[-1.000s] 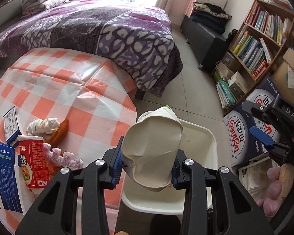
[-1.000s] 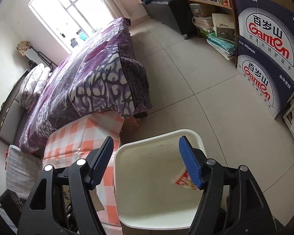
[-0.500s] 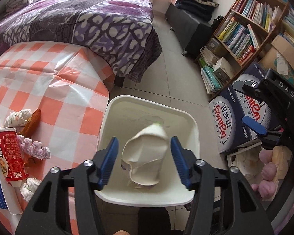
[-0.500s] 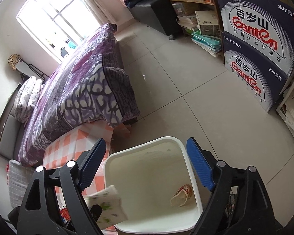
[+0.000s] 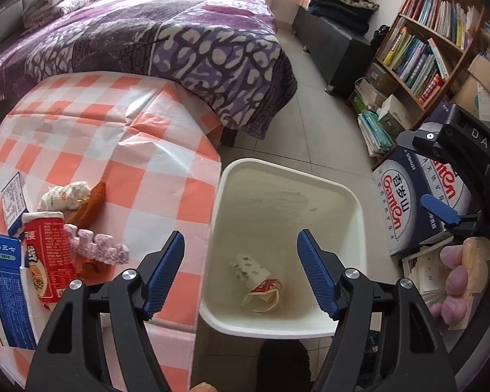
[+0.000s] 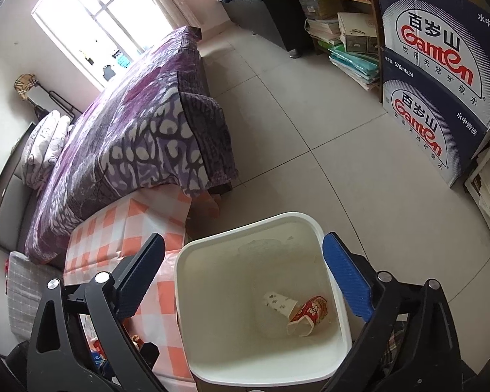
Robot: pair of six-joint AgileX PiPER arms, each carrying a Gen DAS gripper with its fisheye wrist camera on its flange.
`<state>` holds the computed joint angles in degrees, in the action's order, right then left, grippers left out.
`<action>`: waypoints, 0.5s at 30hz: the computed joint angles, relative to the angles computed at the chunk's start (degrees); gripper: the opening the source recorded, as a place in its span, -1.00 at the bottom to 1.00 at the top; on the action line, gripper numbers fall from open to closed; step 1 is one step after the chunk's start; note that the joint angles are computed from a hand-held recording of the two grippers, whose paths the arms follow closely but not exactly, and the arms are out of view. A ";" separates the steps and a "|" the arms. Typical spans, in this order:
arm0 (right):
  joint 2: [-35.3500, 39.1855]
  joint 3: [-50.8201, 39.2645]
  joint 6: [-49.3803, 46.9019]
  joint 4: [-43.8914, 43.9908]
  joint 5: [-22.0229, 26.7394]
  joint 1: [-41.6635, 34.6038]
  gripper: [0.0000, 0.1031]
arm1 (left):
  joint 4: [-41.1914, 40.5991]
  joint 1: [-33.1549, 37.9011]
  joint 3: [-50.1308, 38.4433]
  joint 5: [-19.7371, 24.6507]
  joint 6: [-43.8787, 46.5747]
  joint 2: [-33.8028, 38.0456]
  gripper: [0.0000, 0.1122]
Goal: Collect trash
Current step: 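Lower the white paper cup into the bin and open the left tool, then grasp the red noodle cup on the table with the left tool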
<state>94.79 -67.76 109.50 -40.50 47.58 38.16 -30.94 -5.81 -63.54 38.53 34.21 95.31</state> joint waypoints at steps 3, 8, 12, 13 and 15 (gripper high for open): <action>2.03 -1.96 -2.25 1.65 -0.59 0.18 0.82 | 6.86 0.42 0.67 -3.47 -4.91 -0.45 0.33; 5.43 -5.63 -5.02 3.23 -0.45 1.32 0.83 | 19.26 2.52 0.88 -7.68 -14.14 0.05 0.36; 8.08 -8.81 -7.66 4.68 -0.10 2.00 0.83 | 24.59 5.92 -1.43 -7.86 -18.21 2.31 0.36; 8.71 -9.53 -8.29 5.00 0.01 2.19 0.84 | 25.98 6.69 -2.22 -7.79 -19.25 3.01 0.36; 9.89 -11.00 -9.73 5.68 0.36 2.61 0.84 | 28.70 8.38 -4.32 -7.26 -21.29 4.87 0.36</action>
